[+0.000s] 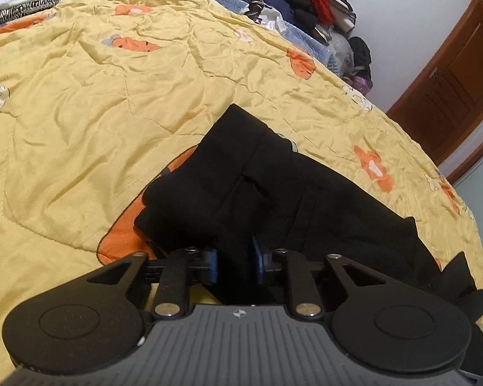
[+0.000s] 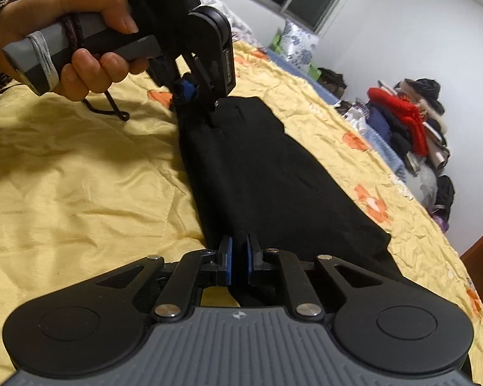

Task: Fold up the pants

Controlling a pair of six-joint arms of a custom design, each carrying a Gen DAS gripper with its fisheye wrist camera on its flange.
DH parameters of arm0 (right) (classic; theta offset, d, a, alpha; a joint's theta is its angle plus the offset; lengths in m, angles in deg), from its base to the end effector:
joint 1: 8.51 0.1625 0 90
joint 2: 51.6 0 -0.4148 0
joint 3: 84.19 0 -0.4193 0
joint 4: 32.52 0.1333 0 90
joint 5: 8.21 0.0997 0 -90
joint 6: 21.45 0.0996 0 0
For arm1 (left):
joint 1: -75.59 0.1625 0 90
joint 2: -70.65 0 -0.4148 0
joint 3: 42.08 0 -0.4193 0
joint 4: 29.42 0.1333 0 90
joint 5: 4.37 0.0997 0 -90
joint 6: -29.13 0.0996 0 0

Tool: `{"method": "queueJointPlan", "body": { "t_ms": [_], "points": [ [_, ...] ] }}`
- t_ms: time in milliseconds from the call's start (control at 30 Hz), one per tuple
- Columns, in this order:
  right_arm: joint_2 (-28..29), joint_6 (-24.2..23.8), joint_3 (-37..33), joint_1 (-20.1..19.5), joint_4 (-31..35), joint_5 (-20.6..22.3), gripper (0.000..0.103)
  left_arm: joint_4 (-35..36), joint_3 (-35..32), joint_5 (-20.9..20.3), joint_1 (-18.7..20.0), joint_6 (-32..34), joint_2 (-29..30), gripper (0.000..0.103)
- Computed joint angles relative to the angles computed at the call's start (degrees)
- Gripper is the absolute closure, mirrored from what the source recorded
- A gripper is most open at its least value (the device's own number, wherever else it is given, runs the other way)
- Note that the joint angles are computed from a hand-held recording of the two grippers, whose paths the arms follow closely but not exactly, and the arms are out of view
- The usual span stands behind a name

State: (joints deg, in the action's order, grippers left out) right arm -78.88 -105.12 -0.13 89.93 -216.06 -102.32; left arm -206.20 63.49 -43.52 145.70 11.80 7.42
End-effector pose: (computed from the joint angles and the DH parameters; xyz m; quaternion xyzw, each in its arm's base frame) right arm 0.2331 -0.7112 -0.0181 0.6750 -0.6663 0.2288 0.2193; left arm -0.0102 -0.6471 0.2753 -0.1436 0.8395 -0.4505 0.2677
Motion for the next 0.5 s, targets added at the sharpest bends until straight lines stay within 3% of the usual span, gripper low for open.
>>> {"method": "queueJointPlan", "body": {
  "t_ms": [167, 267, 400, 433, 500],
  "points": [
    [-4.1, 3.5, 4.0, -0.5, -2.6, 0.8, 0.09, 2.3, 1.4, 1.1, -0.9, -1.9, -1.9, 0.055],
    [-5.4, 8.7, 4.9, -1.4, -8.2, -2.5, 0.09, 1.0, 2.3, 7.8, -2.7, -2.0, -1.5, 0.038],
    [-5.8, 19.8, 3.2, -3.0, -10.0, -11.3, 0.09, -14.8, 2.8, 16.1, -5.8, 11.5, 2.3, 0.035],
    [-6.6, 22.8, 3.1, -3.7, -7.7, -12.4, 0.089, -18.4, 2.3, 16.6, -6.6, 16.1, 3.5, 0.034],
    [-8.4, 29.1, 3.9, -5.2, -5.0, -10.6, 0.09, -21.5, 2.0, 13.0, -7.6, 23.4, 4.6, 0.028]
  ]
}}
